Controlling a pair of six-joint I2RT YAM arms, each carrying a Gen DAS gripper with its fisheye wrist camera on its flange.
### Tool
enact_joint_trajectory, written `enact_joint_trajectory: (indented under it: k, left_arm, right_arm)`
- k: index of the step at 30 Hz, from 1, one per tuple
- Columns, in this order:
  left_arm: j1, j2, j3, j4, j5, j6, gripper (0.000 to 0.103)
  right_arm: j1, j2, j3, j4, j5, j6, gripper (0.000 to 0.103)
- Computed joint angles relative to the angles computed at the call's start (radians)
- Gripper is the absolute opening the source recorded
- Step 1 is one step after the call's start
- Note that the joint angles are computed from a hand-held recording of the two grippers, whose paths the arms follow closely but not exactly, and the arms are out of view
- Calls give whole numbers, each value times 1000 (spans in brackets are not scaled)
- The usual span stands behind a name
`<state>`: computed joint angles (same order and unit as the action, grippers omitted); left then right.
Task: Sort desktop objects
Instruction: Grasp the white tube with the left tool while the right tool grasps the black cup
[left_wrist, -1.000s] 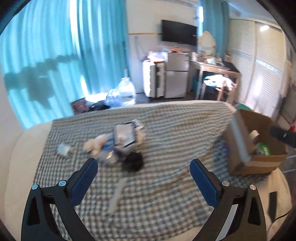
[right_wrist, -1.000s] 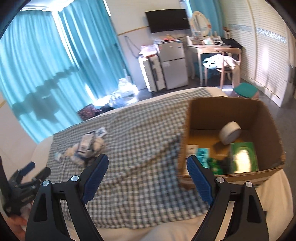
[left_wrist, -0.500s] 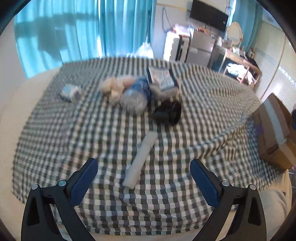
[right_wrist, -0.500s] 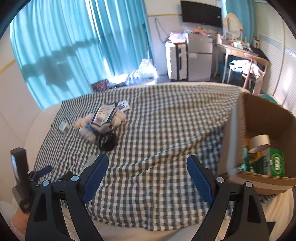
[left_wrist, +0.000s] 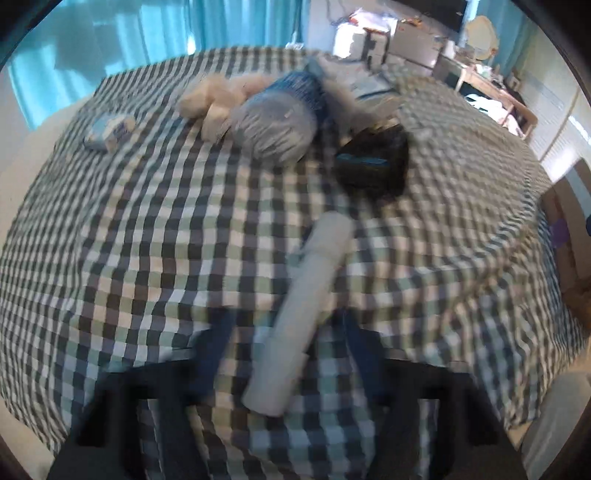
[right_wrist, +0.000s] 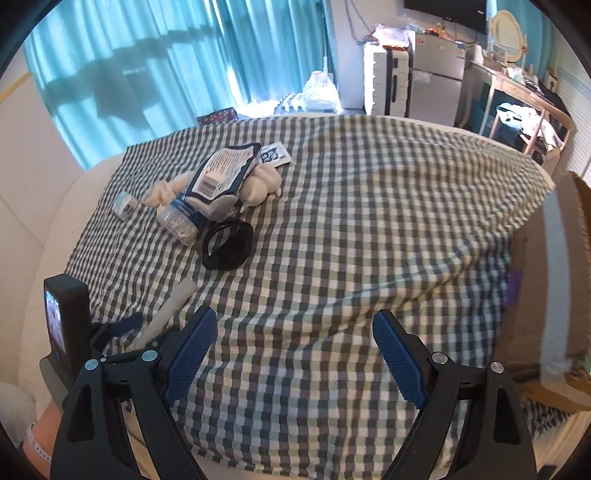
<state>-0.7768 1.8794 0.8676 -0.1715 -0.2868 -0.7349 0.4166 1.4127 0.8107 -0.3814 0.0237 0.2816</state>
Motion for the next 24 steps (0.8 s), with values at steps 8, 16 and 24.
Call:
enact_joint_trajectory:
  k: [8, 16, 24]
  left_arm:
    - [39, -81, -69, 92, 33, 6, 18]
    - [161, -163, -116, 130, 44, 41, 18]
    - [220, -91, -112, 184, 96, 4, 18]
  right_arm:
    - [49, 252, 152, 71, -61, -2, 87]
    - [104, 425, 323, -7, -133, -16, 87]
    - [52, 475, 473, -27, -154, 4, 87]
